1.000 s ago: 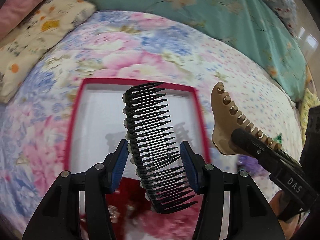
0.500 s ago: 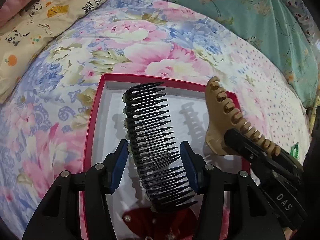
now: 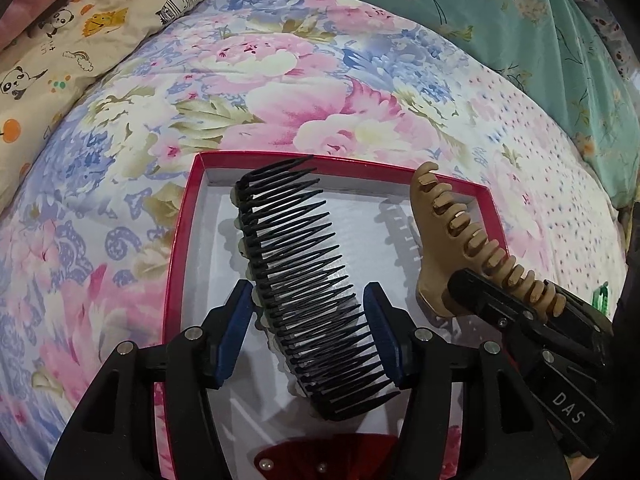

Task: Organize jewelry
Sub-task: 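Carry comb and claw clip to tray and release both inside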

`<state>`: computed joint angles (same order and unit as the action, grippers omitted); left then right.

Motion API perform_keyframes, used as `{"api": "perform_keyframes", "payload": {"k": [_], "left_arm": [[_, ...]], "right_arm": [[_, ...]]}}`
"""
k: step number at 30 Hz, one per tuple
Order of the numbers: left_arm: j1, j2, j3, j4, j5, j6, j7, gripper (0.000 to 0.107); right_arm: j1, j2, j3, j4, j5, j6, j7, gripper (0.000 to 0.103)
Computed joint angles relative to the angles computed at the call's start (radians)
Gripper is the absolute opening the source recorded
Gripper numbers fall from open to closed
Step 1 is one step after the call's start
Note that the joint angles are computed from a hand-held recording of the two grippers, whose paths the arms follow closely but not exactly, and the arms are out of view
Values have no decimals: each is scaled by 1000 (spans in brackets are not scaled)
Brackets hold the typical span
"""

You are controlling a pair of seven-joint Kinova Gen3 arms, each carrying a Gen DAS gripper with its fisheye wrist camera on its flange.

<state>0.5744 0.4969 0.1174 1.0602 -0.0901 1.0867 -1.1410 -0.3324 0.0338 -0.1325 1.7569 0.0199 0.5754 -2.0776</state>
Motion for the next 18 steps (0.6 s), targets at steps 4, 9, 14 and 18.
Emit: {"api": "perform_keyframes", "payload": {"k": [4,9,14,18], "left_arm": [[-8,-1,5,-1,12,6,-8,63],[-3,-9,2,9,10,7,4,65],[-10,-22,6,25,21,9,12,65],[-16,-42,9,49,30,0,26,67]], "right_arm": [[13,3,5,-6,-56,18,42,40],[16,-22,3,11,-69,8,41,46],[19,-42,2,25,-77,5,37,46],[25,-59,3,33,-102,7,49,50]]}}
